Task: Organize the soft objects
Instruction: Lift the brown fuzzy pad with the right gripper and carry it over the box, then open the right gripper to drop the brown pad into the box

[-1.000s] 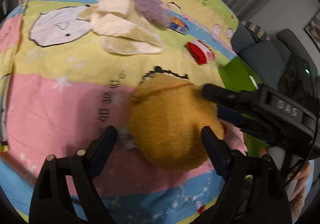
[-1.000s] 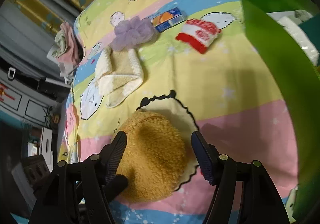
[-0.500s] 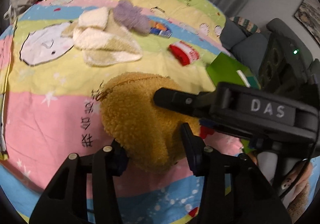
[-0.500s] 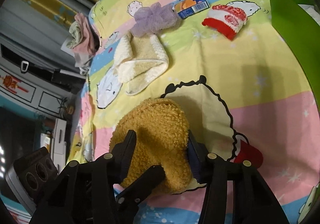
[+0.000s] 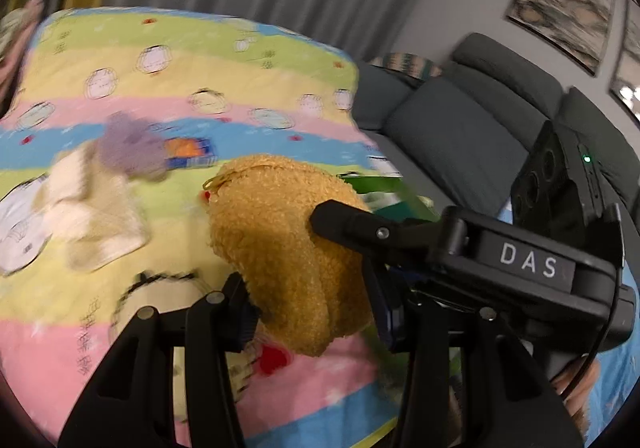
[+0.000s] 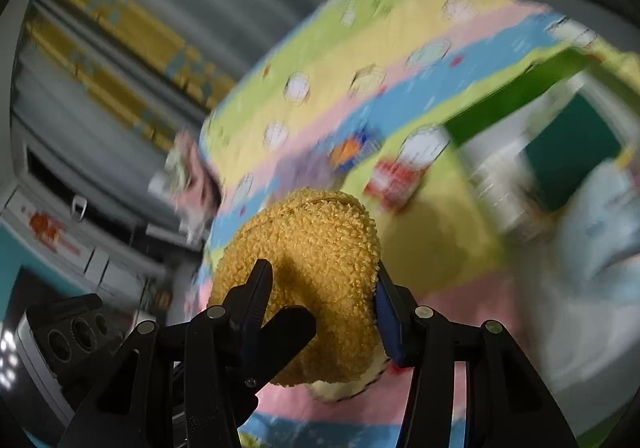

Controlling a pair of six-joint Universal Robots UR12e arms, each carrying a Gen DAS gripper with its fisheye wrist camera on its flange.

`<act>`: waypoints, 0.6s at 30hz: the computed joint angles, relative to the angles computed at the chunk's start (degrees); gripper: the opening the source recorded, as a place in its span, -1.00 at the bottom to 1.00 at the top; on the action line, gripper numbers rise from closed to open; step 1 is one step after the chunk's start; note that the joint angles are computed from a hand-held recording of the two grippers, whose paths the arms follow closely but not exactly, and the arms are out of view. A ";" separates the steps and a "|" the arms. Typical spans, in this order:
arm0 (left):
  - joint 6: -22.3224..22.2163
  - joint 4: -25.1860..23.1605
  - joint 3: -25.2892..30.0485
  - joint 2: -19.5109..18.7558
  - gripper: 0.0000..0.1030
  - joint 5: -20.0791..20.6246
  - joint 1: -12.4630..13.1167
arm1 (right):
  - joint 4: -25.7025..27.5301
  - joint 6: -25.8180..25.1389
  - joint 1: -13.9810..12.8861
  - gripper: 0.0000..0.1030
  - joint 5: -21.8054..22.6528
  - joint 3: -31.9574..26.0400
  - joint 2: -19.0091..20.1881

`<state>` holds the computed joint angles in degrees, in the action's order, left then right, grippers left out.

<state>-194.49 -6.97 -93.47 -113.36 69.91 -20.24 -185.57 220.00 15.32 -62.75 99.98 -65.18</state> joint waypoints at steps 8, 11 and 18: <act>4.88 -4.43 9.83 -5.79 -0.14 -5.43 -2.94 | -7.96 6.92 -4.09 0.01 -8.71 5.13 -2.72; 4.49 -6.07 13.30 -8.33 -0.14 -6.17 -3.85 | -9.65 9.00 -4.87 0.01 -12.43 6.34 -2.98; 5.59 -15.40 19.89 -12.29 -0.13 -5.82 -5.03 | -8.49 11.96 -6.55 0.01 -18.35 7.65 -3.13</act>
<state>-188.90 -22.37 -73.58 -125.66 64.08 -25.27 -194.05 231.96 8.76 -81.10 107.64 -68.31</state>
